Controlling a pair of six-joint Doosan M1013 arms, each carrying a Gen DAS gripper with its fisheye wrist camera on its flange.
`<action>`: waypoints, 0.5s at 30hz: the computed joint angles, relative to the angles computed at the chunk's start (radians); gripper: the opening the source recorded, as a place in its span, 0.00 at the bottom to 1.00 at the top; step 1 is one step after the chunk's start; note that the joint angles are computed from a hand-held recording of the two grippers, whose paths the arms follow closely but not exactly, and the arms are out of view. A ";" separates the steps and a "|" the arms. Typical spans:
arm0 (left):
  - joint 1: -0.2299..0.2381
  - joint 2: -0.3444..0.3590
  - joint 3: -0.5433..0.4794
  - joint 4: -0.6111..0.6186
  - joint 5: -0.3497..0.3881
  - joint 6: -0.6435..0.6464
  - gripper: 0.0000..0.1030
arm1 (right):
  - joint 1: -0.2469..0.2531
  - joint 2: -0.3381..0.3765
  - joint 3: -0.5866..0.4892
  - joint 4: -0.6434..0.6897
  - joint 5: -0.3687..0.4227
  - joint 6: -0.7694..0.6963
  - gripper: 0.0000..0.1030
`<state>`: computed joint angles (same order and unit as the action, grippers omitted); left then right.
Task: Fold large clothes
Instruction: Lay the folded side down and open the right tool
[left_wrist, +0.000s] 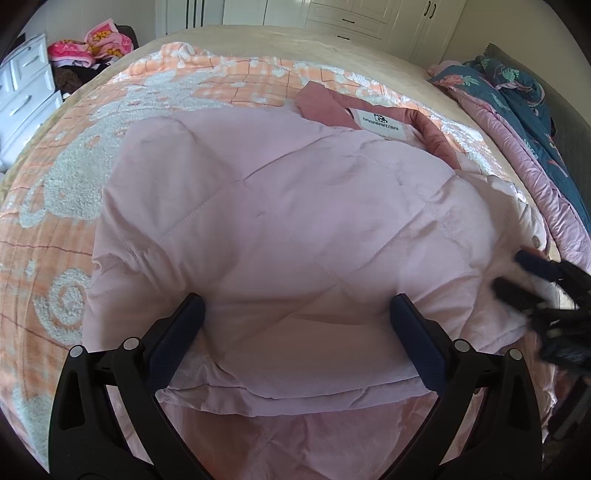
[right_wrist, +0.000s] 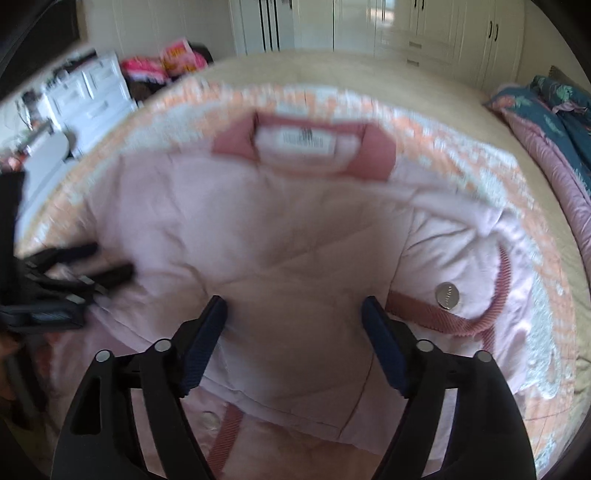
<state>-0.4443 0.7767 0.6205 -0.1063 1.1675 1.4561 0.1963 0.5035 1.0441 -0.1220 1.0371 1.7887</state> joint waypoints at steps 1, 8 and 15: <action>-0.002 0.000 0.000 0.007 -0.001 0.000 0.92 | 0.006 0.005 0.001 -0.023 -0.001 0.008 0.76; -0.004 -0.014 0.013 0.016 -0.009 -0.005 0.92 | 0.008 0.011 0.018 -0.045 -0.033 0.068 0.81; 0.001 -0.052 0.050 -0.006 -0.031 -0.014 0.92 | -0.004 -0.040 0.058 0.025 -0.072 0.072 0.82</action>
